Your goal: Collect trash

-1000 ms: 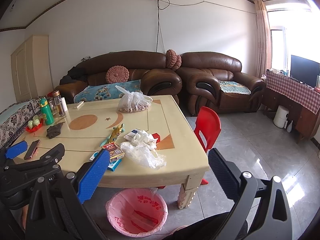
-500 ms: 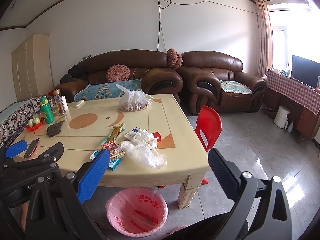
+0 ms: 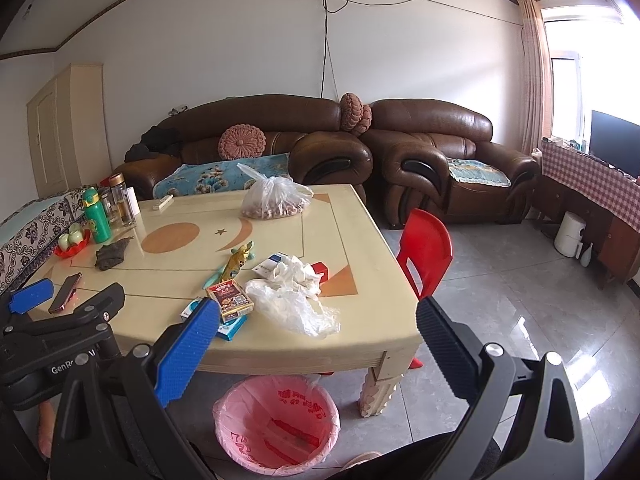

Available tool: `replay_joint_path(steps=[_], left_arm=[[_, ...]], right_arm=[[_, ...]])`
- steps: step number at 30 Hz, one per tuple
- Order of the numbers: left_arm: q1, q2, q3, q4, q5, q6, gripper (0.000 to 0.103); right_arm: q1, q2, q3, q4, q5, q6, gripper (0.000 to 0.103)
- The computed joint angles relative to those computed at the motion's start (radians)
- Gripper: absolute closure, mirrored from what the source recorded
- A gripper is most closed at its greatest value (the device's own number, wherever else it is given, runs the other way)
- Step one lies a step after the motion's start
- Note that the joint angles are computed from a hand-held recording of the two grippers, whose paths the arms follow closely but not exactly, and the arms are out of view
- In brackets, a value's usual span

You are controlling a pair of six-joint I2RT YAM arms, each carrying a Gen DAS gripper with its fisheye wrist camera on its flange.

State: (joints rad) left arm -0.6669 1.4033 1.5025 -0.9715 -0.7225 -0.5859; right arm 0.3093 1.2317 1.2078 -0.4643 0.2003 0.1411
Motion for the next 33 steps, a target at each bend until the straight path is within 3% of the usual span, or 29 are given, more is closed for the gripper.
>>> replay_joint_path(steps=[22, 33], left_arm=[[0.121, 0.023, -0.02, 0.067, 0.109, 0.087, 0.005], [0.195, 0.028, -0.077, 0.149, 0.197, 0.147, 0.005]], right_arm=[[-0.007, 0.133, 0.05, 0.041, -0.038, -0.048, 0.007], [-0.018, 0.242, 0.085, 0.064, -0.088, -0.084, 0.007]])
